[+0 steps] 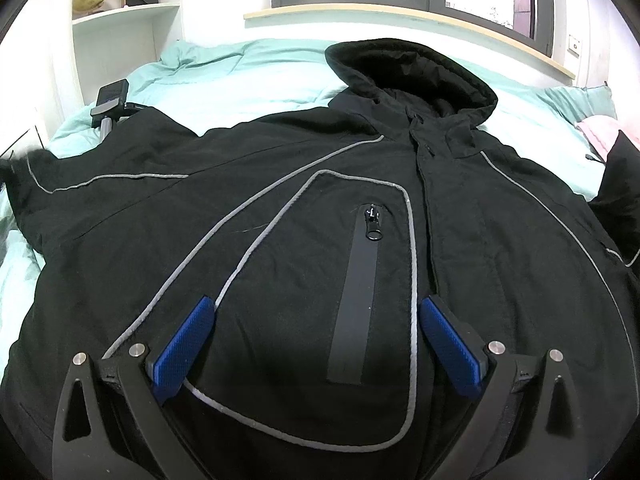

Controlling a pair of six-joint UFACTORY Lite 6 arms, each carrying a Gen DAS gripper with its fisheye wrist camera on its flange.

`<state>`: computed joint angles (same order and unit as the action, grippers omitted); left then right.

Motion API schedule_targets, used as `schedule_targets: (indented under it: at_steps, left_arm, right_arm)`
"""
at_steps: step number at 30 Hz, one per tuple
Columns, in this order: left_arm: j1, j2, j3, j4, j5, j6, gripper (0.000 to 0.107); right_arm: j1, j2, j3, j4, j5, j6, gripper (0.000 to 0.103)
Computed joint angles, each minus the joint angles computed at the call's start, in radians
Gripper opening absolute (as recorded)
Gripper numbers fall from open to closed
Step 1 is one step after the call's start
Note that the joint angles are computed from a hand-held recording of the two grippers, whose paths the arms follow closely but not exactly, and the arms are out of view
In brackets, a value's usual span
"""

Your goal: Fold large clothes

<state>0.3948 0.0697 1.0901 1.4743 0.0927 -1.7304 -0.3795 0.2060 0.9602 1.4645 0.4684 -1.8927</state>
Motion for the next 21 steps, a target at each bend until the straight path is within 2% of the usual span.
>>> schedule_targets:
  at_steps: [2,4,6,8,11,14,17,19,21]
  left_arm:
    - [-0.106,-0.154,-0.047,-0.177,0.020,0.201,0.013]
    - [-0.230,-0.241,-0.043,-0.361,0.051,0.403,0.013]
    - [-0.403,-0.301,-0.020,-0.426,0.119,0.471,0.013]
    - [-0.559,-0.290,0.032,-0.430,0.179,0.475,0.013]
    - [-0.797,-0.173,0.166,-0.420,0.266,0.468,0.013]
    - [-0.962,-0.008,0.297,-0.449,0.272,0.461,0.013]
    - [-1.096,0.226,0.474,-0.469,0.290,0.456,0.013]
    - [-1.188,0.436,0.634,-0.497,0.344,0.465,0.013]
    - [-1.209,0.645,0.815,-0.673,0.353,0.623,0.013]
  right_arm:
    - [-0.001,0.001,0.001,-0.002,0.002,0.002,0.103]
    - [-0.011,-0.004,0.000,0.002,0.011,0.003,0.103]
    - [-0.035,-0.033,-0.022,0.044,0.029,-0.025,0.101]
    - [-0.093,-0.104,-0.068,0.118,0.064,-0.068,0.101]
    - [-0.233,-0.191,-0.075,0.029,0.176,0.028,0.101]
    - [-0.420,-0.228,-0.045,-0.077,0.337,0.089,0.102]
    - [-0.567,-0.183,0.060,-0.165,0.432,0.144,0.102]
    - [-0.634,-0.111,0.161,-0.227,0.486,0.190,0.103]
    - [-0.671,-0.032,0.269,-0.310,0.535,0.248,0.103]
